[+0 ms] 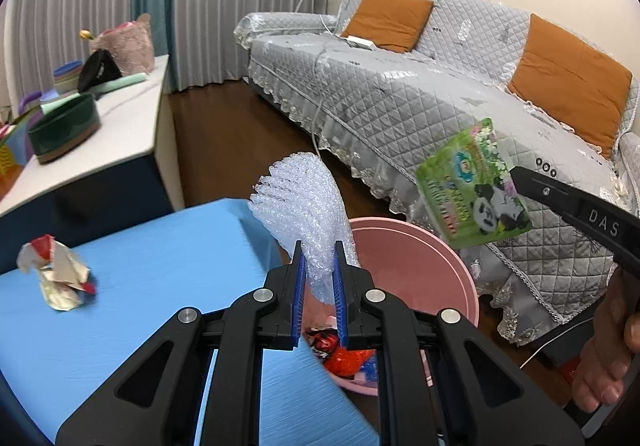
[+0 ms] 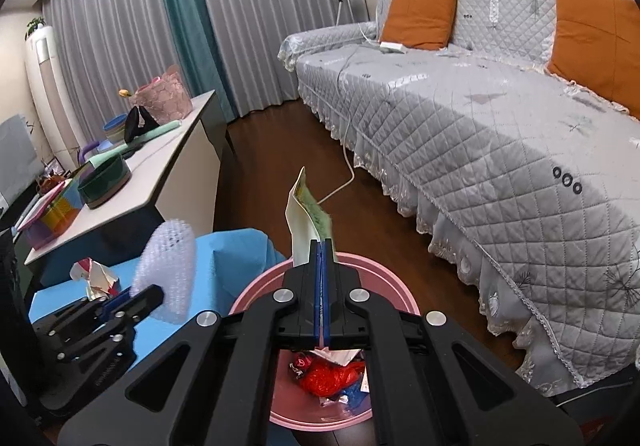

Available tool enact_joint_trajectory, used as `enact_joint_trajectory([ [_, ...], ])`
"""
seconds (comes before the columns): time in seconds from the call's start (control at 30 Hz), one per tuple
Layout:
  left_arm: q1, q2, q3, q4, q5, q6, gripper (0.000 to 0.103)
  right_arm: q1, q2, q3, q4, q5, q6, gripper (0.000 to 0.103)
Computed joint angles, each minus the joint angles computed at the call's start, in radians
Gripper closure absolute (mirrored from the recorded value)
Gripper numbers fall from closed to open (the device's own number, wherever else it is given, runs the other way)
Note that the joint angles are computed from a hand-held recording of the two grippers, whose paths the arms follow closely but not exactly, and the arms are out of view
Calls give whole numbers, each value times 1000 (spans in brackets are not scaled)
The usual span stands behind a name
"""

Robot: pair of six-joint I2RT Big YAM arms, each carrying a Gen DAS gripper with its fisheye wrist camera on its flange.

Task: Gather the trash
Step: 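Carry the green packet and foam net over the pink bin with both tools, then open both tools to drop the packet and foam net into the bin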

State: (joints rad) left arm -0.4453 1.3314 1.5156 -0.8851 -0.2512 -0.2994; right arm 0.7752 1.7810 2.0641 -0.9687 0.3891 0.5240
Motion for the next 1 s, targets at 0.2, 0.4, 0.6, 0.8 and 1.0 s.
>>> enact_joint_trajectory([
  [0.2, -16, 47, 14, 13, 13, -5, 90, -5, 13, 3, -1, -8, 7, 103],
  [0.4, -19, 75, 22, 17, 27, -10, 90, -6, 19, 8, -8, -7, 12, 103],
  [0.6, -17, 93, 35, 10, 45, -16, 90, -4, 25, 19, -18, 4, 3, 102],
  [0.8, -9, 96, 36, -7, 52, -20, 59, 2, 31, 33, -39, 49, 9, 68],
  [1.0, 5, 41, 2, -14, 34, -21, 59, 5, 23, 35, -46, 54, 36, 51],
])
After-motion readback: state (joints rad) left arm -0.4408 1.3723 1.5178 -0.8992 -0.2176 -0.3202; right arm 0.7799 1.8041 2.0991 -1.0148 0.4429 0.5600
